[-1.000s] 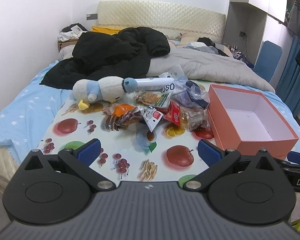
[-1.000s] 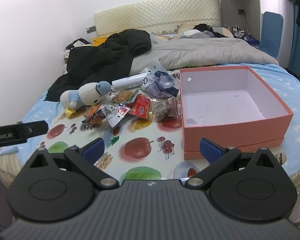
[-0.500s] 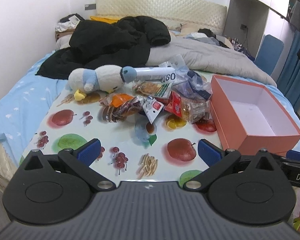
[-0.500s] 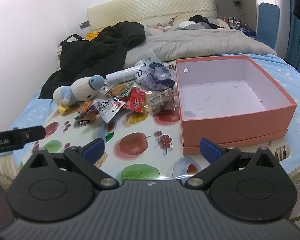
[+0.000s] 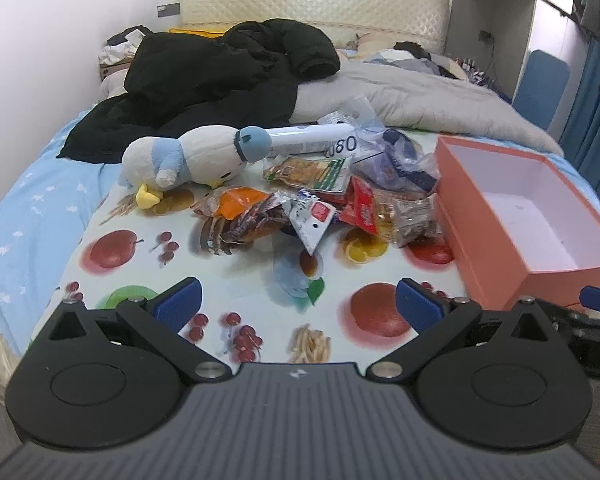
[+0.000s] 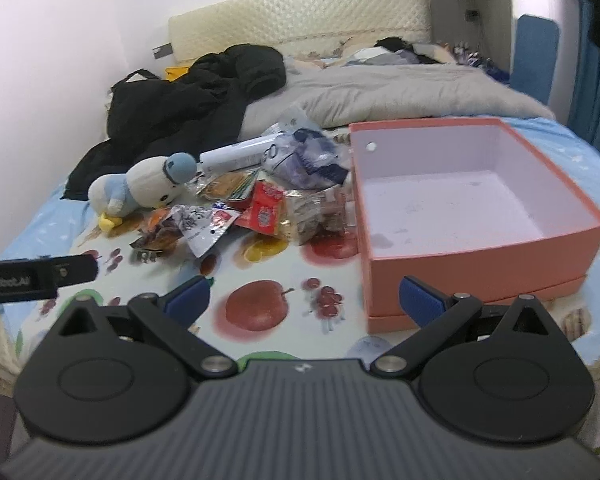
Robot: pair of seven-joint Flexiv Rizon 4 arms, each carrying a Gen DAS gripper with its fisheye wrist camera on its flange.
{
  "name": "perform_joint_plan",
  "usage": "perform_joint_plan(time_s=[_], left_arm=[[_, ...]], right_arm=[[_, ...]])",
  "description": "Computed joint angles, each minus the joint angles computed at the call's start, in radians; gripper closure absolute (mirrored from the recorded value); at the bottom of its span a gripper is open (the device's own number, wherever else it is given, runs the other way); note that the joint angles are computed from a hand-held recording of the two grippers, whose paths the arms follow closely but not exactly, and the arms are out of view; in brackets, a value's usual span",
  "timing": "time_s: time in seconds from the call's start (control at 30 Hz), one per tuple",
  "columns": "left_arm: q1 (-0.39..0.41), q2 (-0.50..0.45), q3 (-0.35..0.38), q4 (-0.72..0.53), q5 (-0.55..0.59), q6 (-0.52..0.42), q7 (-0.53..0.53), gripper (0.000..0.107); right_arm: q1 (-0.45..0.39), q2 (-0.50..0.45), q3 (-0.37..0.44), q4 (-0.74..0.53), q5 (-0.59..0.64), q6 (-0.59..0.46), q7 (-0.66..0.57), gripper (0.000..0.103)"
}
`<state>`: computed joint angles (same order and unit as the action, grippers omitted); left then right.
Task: Organize snacks
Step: 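Grasp a clear snack packet with the right tool while the left tool grasps a fish-snack bag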
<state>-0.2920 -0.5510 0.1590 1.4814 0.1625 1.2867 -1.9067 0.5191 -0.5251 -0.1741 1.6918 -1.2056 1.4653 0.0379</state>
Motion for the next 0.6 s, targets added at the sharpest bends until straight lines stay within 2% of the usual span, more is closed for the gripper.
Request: perform_joint_plan(time_s=[0.1, 0.23, 0.4, 0.47, 0.53, 0.6], left_arm=[[0.028, -0.041, -0.02, -0.031, -0.021, 0.014, 0.02, 0.004], [0.057, -0.1, -0.032, -0.072, -0.062, 0.033, 0.06, 0.004], [0.089, -0.183, -0.043, -0.153, -0.112, 0.031, 0.119, 0.004], [0.098, -0.218, -0.04, -0.192, -0.132, 0.023, 0.133, 0.004], [0.103, -0.252, -0.033, -0.235, -0.148, 0.016, 0.138, 0.004], [0.112, -0.289, -0.034, -0.282, -0.166, 0.01, 0.141, 0.004]], right_arm=[[-0.017, -0.05, 0.035, -0.043, 0.073, 0.009, -0.12, 0.009], [0.019, -0.111, -0.014, -0.095, 0.114, 0.05, -0.182, 0.011], [0.011, -0.211, 0.015, -0.199, 0.216, 0.06, -0.331, 0.011], [0.013, -0.254, 0.025, -0.249, 0.247, 0.041, -0.388, 0.011], [0.036, -0.292, -0.002, -0.298, 0.263, 0.017, -0.417, 0.011], [0.033, -0.334, 0.017, -0.36, 0.306, -0.031, -0.475, 0.011]])
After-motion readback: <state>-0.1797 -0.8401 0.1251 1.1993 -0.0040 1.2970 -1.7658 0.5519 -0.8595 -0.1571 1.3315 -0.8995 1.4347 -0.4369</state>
